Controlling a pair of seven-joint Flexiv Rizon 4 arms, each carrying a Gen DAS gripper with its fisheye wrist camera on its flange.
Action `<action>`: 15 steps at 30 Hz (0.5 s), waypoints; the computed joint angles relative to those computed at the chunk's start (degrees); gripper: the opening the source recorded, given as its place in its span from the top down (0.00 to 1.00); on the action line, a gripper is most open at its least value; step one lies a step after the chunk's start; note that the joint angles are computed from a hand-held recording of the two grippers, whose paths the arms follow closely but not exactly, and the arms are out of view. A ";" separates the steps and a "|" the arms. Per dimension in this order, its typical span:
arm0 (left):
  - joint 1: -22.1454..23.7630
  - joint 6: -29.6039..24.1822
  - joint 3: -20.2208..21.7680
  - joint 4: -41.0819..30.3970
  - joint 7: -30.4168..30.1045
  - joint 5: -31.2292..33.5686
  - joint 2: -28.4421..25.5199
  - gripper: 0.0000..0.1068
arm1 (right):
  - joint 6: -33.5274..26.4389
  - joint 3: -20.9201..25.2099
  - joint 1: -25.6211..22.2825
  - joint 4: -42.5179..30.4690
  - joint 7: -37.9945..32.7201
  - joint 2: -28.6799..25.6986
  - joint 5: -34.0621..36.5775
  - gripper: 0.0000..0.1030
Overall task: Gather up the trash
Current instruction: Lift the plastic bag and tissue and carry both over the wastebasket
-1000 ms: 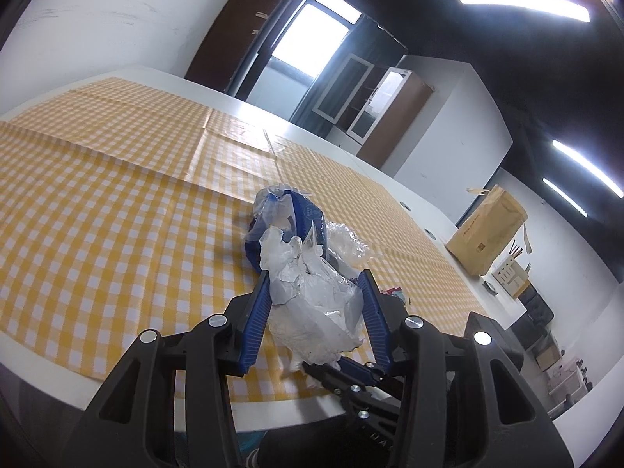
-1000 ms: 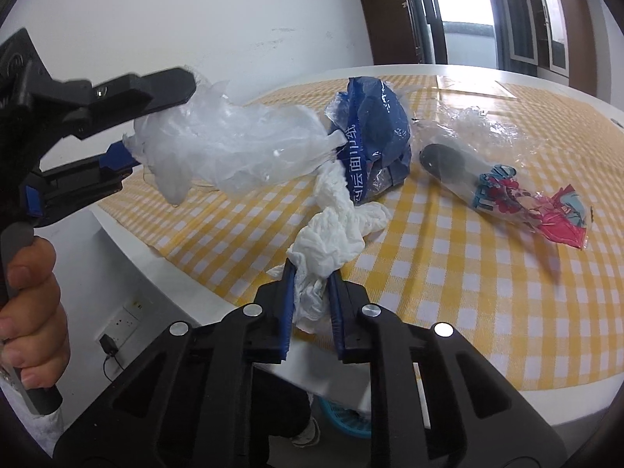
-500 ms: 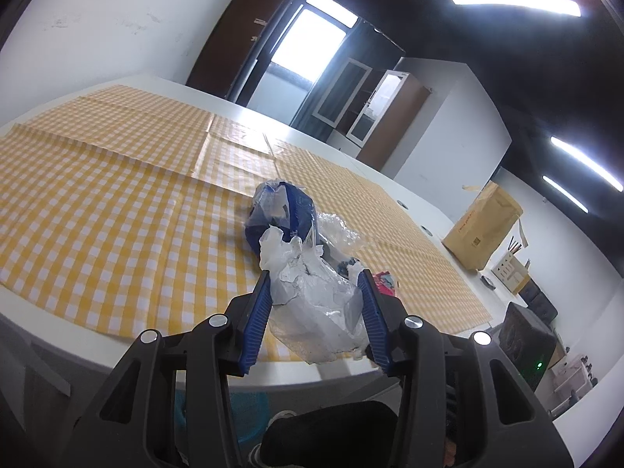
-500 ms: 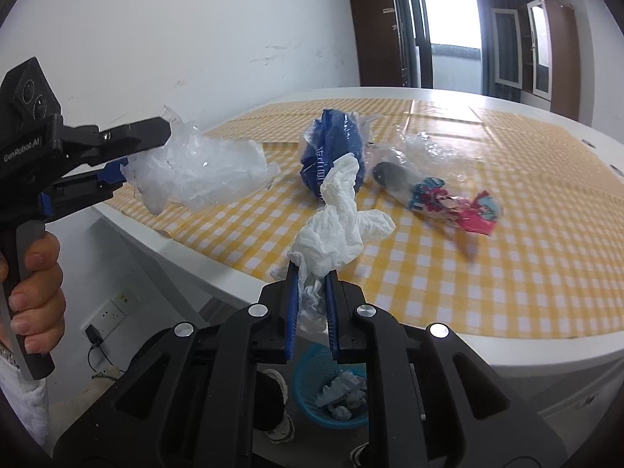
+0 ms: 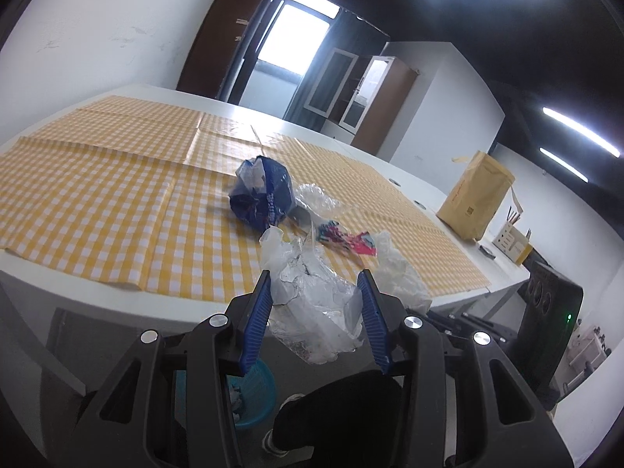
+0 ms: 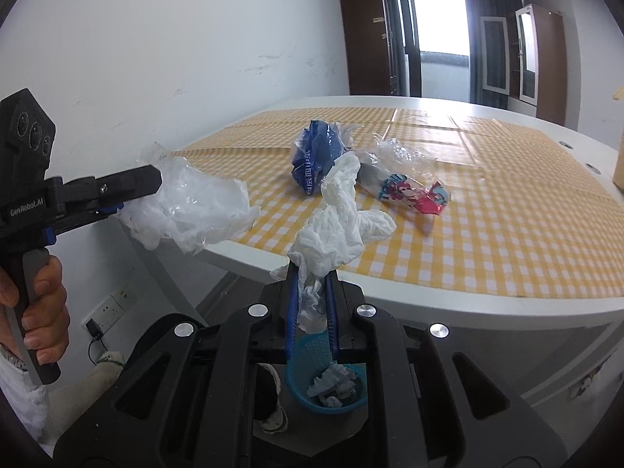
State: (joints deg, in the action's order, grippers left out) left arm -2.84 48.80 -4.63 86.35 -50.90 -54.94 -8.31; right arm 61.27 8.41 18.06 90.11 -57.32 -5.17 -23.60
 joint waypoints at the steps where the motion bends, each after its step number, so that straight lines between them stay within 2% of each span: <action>1: -0.09 0.01 0.11 0.87 0.41 -0.15 0.61 0.59 | 0.13 0.16 0.05 0.84 0.44 0.58 -0.32 0.89; 7: -1.32 -0.84 1.71 6.99 2.52 1.04 4.49 0.59 | -0.28 1.91 -0.37 6.24 -0.81 4.51 3.42 0.89; 15: -2.12 -3.92 2.86 12.23 1.27 4.63 5.46 0.59 | -3.38 3.05 -0.05 11.20 -2.98 6.54 10.02 0.89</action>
